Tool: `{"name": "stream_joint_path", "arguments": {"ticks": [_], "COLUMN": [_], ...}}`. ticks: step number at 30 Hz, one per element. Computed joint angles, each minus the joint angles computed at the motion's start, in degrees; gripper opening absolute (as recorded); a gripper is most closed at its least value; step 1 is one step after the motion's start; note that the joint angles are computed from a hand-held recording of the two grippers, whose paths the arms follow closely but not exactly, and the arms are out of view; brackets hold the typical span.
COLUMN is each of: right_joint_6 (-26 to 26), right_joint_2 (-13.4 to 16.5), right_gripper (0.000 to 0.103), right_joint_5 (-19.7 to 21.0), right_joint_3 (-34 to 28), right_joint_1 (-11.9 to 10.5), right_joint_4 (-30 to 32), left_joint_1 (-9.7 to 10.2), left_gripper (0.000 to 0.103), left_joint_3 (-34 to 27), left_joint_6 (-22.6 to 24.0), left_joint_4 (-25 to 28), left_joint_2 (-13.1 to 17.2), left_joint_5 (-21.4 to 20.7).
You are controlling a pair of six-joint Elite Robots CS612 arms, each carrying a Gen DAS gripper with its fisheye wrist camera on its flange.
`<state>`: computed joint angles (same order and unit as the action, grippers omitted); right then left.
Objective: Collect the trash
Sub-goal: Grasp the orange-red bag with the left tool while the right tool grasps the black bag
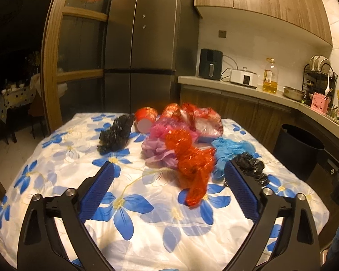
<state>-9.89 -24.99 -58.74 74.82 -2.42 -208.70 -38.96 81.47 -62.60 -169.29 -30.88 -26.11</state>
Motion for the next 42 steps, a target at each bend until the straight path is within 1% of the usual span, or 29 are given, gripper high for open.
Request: {"name": "stream_joint_path", "arguments": {"ticks": [1, 4, 7, 8, 9, 13, 16, 18, 20, 21, 22, 23, 24, 26, 29, 31, 32, 33, 34, 36, 37, 42], "right_joint_6": [0.11, 0.16, -0.36, -0.57, -0.82, -0.61, -0.54, -0.78, -1.52, -1.8, -2.06, -2.42, -2.81, -4.54, -6.46, -7.36, -7.89, -8.36, -9.18, -10.09, -10.26, -9.58], "right_joint_2": [0.36, 1.8, 3.28, 3.83, 4.37, 6.37, 7.85, 8.6, 9.34, 9.48, 9.57, 9.74, 9.86, 9.95, 10.03, 9.97, 9.93, 9.88, 9.73, 9.6, 9.51, 8.62], "right_gripper": [0.092, 0.085, 0.083, 0.083, 0.082, 0.078, 0.073, 0.07, 0.067, 0.066, 0.064, 0.063, 0.062, 0.056, 0.044, 0.03, 0.025, 0.015, 0.009, 0.003, 0.001, 0.0], "right_joint_5": [-0.07, -0.06, 0.82, 1.15, 1.51, 2.61, 3.49, 4.28, 5.05, 5.35, 5.56, 5.95, 6.0, 6.08, 7.05, 7.51, 7.85, 8.11, 8.42, 8.89, 9.04, 10.56], "right_joint_3": [-0.53, -2.66, -5.05, -5.96, -6.93, -10.66, -13.31, -14.68, -16.08, -16.41, -16.72, -17.14, -17.48, -17.98, -18.54, -18.6, -18.48, -18.37, -18.03, -17.66, -17.48, -16.0], "right_joint_1": [0.09, 0.42, 0.74, 0.86, 1.0, 1.37, 1.72, 1.93, 2.24, 2.35, 2.42, 2.52, 2.63, 2.87, 2.93, 2.99, 2.99, 3.0, 3.01, 3.01, 2.95, 2.22], "right_joint_4": [0.4, 2.05, 4.23, 5.21, 6.39, 9.8, 11.28, 12.2, 14.09, 15.08, 16.08, 17.28, 18.14, 20.68, 23.65, 24.44, 24.48, 24.48, 24.4, 24.02, 23.83, 21.63], "left_joint_1": [0.13, 0.78, 1.61, 1.89, 2.18, 3.32, 4.06, 4.46, 4.88, 5.16, 5.36, 5.58, 5.77, 5.99, 5.95, 5.93, 5.88, 5.76, 5.71, 5.45, 5.11, 3.74], "left_gripper": [0.093, 0.093, 0.093, 0.092, 0.092, 0.082, 0.081, 0.079, 0.071, 0.07, 0.066, 0.057, 0.054, 0.045, 0.041, 0.039, 0.037, 0.037, 0.035, 0.034, 0.033, 0.032], "left_joint_3": [-0.11, -0.94, -3.04, -3.98, -4.94, -7.92, -9.91, -10.92, -11.36, -11.59, -11.67, -11.8, -11.85, -12.02, -11.85, -11.81, -11.64, -11.38, -11.39, -10.98, -10.46, -7.98], "left_joint_6": [-0.22, 0.73, 4.5, 5.62, 6.56, 7.55, 7.06, 6.81, 6.17, 5.66, 5.21, 4.76, 4.65, 5.3, 6.24, 6.1, 6.09, 6.17, 6.2, 6.23, 6.24, 8.25], "left_joint_4": [-0.02, -2.48, -6.9, -7.31, -7.31, -5.73, -4.06, -2.81, -2.01, -1.71, -1.43, -1.02, -0.9, -1.41, -2.7, -2.77, -3.07, -3.6, -3.66, -3.91, -4.39, -7.51], "left_joint_2": [0.19, 1.18, 2.88, 3.45, 4.0, 5.58, 6.54, 6.98, 7.08, 7.13, 7.13, 7.15, 7.16, 7.33, 7.43, 7.44, 7.41, 7.37, 7.37, 7.15, 6.93, 5.76], "left_joint_5": [-0.17, -0.95, -2.07, -2.47, -2.97, -5.61, -7.53, -8.37, -9.7, -10.85, -11.6, -12.52, -13.62, -14.98, -15.46, -15.7, -15.58, -15.4, -15.24, -14.38, -13.31, -9.84]}}
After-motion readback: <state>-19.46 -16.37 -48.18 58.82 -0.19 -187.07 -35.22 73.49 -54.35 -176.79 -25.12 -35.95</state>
